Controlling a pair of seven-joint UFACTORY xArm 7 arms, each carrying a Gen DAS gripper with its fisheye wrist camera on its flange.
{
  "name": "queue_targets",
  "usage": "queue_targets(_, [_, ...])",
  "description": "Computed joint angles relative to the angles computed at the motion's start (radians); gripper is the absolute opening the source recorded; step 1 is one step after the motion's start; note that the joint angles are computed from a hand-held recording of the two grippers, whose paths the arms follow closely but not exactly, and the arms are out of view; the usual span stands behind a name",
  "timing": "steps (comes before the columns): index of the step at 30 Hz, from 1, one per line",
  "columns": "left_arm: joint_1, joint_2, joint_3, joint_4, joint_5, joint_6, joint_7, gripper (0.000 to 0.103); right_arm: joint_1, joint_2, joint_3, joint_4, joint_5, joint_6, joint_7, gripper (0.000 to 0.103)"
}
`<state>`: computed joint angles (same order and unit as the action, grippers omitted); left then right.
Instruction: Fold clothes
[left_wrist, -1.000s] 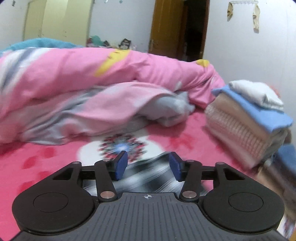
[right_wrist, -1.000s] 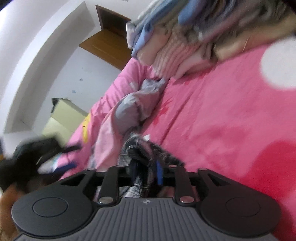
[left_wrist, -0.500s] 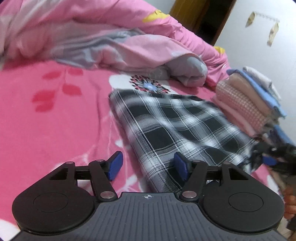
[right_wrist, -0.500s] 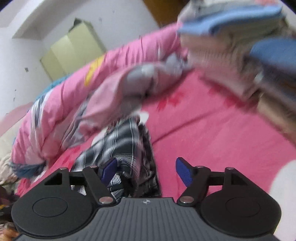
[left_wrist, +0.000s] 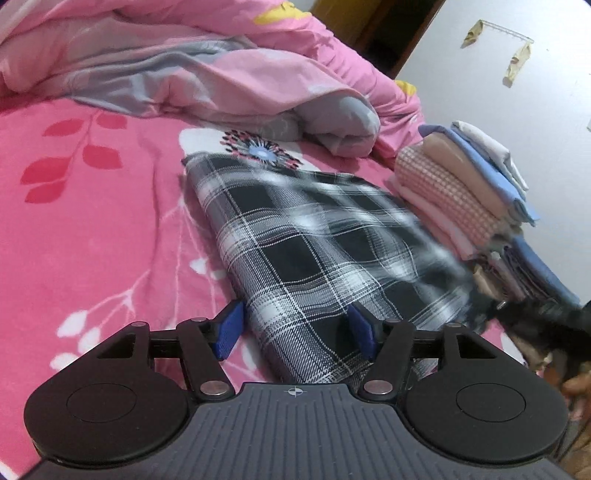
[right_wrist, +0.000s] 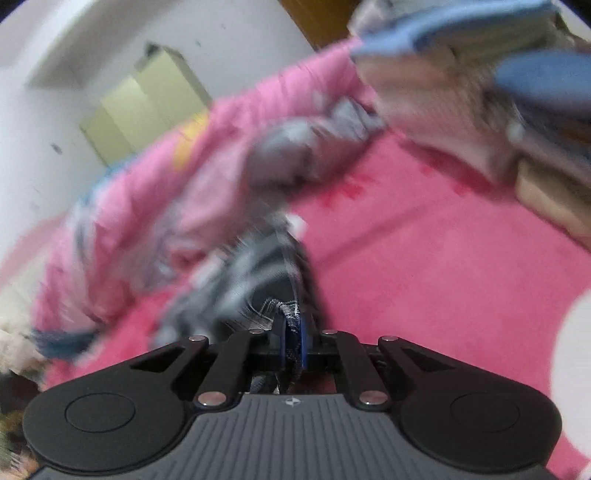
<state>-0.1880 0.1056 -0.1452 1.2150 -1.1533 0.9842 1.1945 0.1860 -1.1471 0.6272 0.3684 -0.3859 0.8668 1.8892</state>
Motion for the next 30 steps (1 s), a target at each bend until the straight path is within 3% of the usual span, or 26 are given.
queue_targets(2, [0.005, 0.006, 0.003, 0.009, 0.008, 0.020, -0.010, 0.061, 0.006, -0.039, -0.016, -0.016, -0.001, -0.003, 0.010, 0.018])
queue_targets(4, [0.012, 0.009, 0.006, 0.016, 0.016, 0.041, -0.015, 0.061, -0.023, -0.072, -0.037, -0.009, -0.042, -0.004, -0.027, 0.038])
queue_targets(6, [0.013, 0.010, 0.005, 0.017, 0.028, 0.054, -0.017, 0.062, -0.059, -0.044, -0.111, 0.006, -0.082, -0.053, -0.131, 0.053])
queue_targets(7, [0.013, 0.008, 0.004, 0.015, 0.033, 0.054, -0.017, 0.062, -0.066, -0.010, -0.182, 0.004, -0.101, -0.123, -0.208, 0.064])
queue_targets(9, [0.010, -0.001, 0.002, 0.004, 0.037, 0.048, -0.003, 0.062, -0.107, 0.086, -0.300, 0.002, -0.124, -0.265, -0.337, 0.072])
queue_targets(11, [0.008, -0.005, 0.002, -0.001, 0.041, 0.048, 0.018, 0.062, -0.141, 0.204, -0.400, 0.020, -0.128, -0.380, -0.451, 0.071])
queue_targets(12, [0.008, -0.006, 0.003, -0.001, 0.041, 0.050, 0.028, 0.062, -0.147, 0.257, -0.450, 0.019, -0.115, -0.444, -0.492, 0.062])
queue_targets(13, [0.008, -0.007, 0.003, -0.003, 0.041, 0.051, 0.038, 0.061, -0.142, 0.312, -0.505, 0.021, -0.097, -0.508, -0.538, 0.041])
queue_targets(15, [0.007, -0.008, 0.004, -0.007, 0.040, 0.051, 0.058, 0.059, -0.142, 0.402, -0.576, 0.029, -0.073, -0.611, -0.614, 0.014])
queue_targets(16, [0.007, -0.010, 0.004, -0.010, 0.040, 0.051, 0.071, 0.059, -0.185, 0.416, -0.549, 0.028, -0.094, -0.660, -0.622, 0.007])
queue_targets(19, [0.006, -0.008, 0.006, -0.010, 0.045, 0.059, 0.092, 0.057, -0.322, 0.435, -0.446, 0.006, -0.113, -0.766, -0.588, 0.006])
queue_targets(21, [0.007, -0.005, 0.007, -0.006, 0.050, 0.065, 0.087, 0.057, -0.332, 0.453, -0.446, -0.007, -0.066, -0.754, -0.583, 0.009])
queue_targets(23, [0.008, -0.007, 0.008, -0.005, 0.057, 0.070, 0.080, 0.056, -0.382, 0.410, -0.393, -0.018, -0.027, -0.695, -0.539, 0.022])
queue_targets(26, [0.010, -0.014, 0.010, -0.007, 0.066, 0.071, 0.084, 0.055, -0.418, 0.279, -0.296, -0.012, 0.032, -0.507, -0.482, 0.023])
queue_targets(30, [0.013, -0.003, 0.013, 0.010, 0.076, 0.088, 0.062, 0.055, -0.318, 0.109, -0.252, -0.033, 0.104, -0.370, -0.448, 0.026])
